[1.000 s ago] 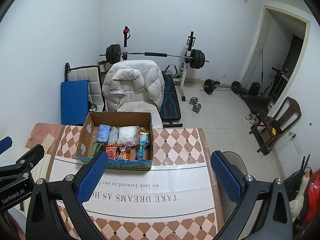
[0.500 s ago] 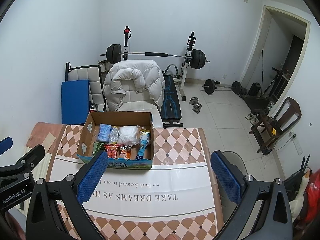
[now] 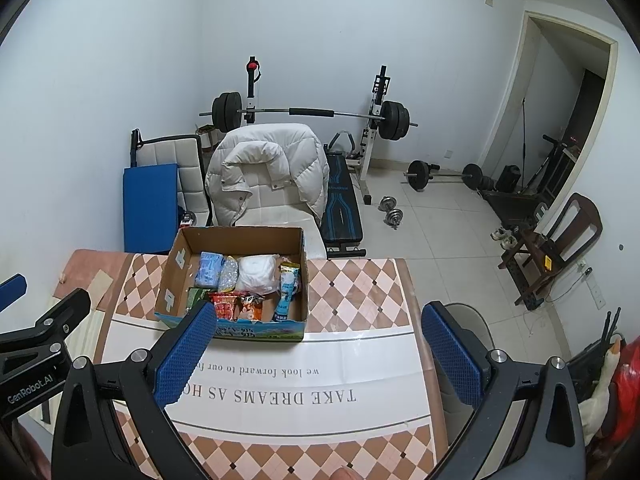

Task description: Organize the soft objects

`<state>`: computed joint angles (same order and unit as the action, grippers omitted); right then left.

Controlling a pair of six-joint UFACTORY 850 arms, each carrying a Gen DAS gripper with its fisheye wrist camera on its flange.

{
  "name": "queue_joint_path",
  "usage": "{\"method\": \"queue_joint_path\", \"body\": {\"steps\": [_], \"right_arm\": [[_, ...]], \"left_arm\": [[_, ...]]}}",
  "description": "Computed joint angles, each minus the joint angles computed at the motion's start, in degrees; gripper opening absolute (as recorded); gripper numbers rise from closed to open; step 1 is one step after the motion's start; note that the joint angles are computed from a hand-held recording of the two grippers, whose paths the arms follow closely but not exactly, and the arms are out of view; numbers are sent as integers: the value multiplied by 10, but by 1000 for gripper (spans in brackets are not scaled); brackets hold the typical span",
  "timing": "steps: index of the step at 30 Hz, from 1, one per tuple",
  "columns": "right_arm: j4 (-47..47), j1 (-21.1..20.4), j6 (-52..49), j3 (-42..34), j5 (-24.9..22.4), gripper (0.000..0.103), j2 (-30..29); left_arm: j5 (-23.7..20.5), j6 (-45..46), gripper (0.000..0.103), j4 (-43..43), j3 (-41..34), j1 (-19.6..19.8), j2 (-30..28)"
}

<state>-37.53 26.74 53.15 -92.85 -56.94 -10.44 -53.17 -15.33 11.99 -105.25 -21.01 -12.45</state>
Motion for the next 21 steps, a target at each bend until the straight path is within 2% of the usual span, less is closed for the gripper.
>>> {"method": "queue_joint_path", "body": {"steps": [21], "right_arm": [[-2, 5, 4, -10, -6, 103, -5]], "left_arm": [[1, 0, 103, 2, -1, 2, 1]]}}
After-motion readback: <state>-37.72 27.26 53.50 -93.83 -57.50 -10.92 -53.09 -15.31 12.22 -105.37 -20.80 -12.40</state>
